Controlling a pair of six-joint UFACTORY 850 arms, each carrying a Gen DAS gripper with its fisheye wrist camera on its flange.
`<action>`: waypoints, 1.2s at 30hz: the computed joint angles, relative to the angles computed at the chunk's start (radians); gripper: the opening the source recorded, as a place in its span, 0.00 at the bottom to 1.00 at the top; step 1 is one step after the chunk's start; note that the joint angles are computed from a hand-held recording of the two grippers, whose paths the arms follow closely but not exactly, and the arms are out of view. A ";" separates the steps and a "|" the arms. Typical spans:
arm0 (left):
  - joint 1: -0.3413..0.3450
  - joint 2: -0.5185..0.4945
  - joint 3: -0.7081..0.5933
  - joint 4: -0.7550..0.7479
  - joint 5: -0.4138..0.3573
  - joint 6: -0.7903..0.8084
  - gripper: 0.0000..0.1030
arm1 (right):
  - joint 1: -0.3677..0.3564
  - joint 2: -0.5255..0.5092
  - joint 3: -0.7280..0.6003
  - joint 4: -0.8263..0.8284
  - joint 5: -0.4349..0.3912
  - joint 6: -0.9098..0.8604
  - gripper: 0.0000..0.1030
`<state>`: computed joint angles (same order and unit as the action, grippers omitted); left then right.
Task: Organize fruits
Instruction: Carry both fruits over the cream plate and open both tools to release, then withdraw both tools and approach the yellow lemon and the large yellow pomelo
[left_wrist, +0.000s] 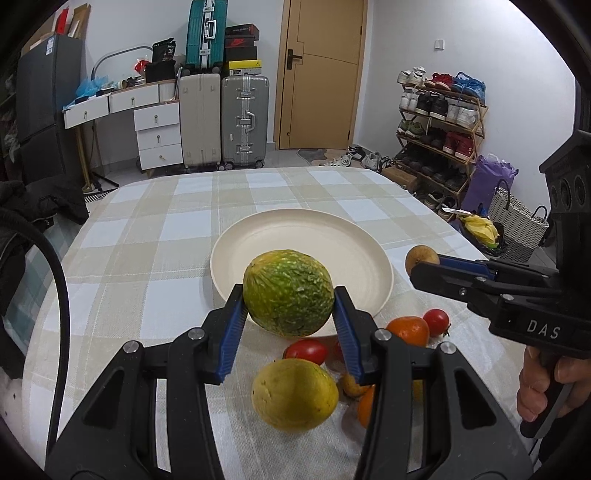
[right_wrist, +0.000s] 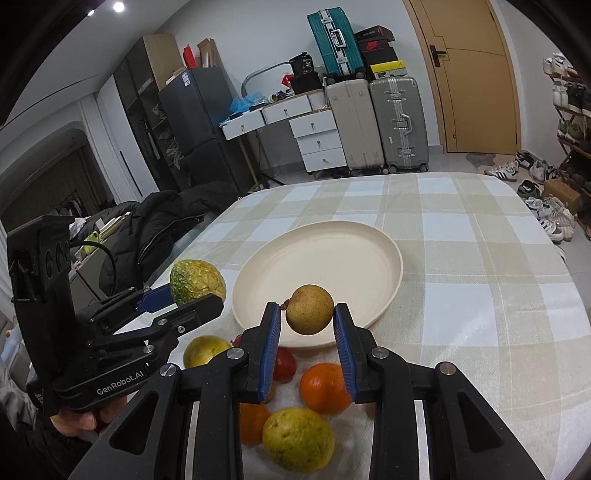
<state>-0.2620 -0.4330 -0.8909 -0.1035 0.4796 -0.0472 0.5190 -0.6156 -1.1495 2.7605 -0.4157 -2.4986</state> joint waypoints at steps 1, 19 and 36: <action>0.002 -0.010 -0.014 0.007 -0.010 -0.004 0.42 | -0.002 -0.008 -0.012 -0.013 0.006 0.015 0.29; -0.006 -0.177 -0.222 -0.187 -0.164 0.200 0.43 | -0.018 -0.133 -0.180 -0.276 0.151 0.307 0.29; 0.002 -0.043 -0.032 -0.184 -0.013 0.162 1.00 | -0.007 -0.024 -0.029 0.089 0.074 -0.051 1.00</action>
<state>-0.2600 -0.4757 -0.9232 -0.2877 0.4661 0.1151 0.5122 -0.6396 -1.1783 2.8497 -0.3421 -2.5491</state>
